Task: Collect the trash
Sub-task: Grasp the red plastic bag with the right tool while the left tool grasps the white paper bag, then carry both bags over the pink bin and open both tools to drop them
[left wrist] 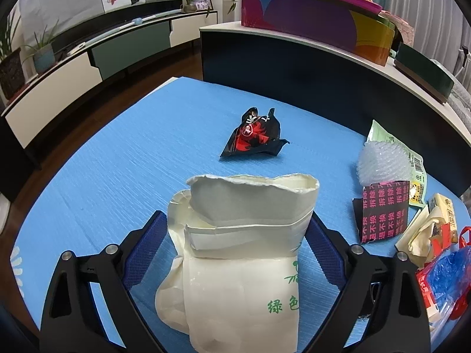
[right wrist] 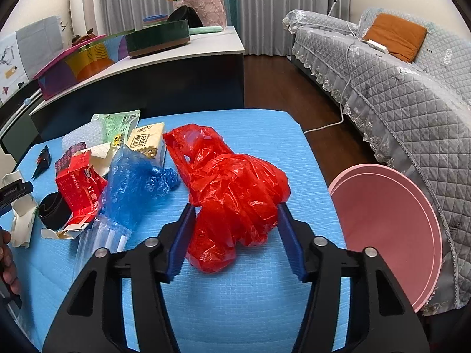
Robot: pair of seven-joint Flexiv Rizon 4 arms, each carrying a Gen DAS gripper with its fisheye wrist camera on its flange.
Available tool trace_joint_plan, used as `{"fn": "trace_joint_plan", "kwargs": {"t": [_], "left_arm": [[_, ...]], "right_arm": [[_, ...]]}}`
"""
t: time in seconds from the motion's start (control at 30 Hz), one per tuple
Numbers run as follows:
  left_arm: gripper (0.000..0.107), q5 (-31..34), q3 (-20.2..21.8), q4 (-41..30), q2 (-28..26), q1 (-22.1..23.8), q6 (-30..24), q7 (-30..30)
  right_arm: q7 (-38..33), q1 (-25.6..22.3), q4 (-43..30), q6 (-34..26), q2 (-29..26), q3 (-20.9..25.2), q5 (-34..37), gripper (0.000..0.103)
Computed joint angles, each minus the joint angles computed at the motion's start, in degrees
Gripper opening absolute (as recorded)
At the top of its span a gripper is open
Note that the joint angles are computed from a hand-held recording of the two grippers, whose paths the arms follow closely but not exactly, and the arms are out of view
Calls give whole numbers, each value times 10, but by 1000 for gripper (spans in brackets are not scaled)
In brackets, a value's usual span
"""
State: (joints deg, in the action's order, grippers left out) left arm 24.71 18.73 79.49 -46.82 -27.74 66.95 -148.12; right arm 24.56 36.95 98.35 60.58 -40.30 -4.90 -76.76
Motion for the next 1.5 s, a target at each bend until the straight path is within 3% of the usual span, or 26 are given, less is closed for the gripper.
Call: {"fn": "trace_joint_plan", "kwargs": {"t": [0.13, 0.37, 0.77, 1.13, 1.5], "left_arm": [[89, 15, 13, 3, 5, -12, 13, -13], [89, 48, 32, 15, 22, -36, 40, -37], [89, 79, 43, 35, 54, -65, 92, -41], [89, 113, 60, 47, 83, -119, 114, -40], [89, 115, 23, 25, 89, -130, 112, -11]], "right_arm": [[15, 1, 10, -5, 11, -1, -15, 45], [41, -4, 26, -25, 30, 9, -42, 40], [86, -18, 70, -79, 81, 43, -104, 40], [129, -40, 135, -134, 144, 82, -141, 40], [172, -74, 213, -173, 211, 114, -147, 40]]}}
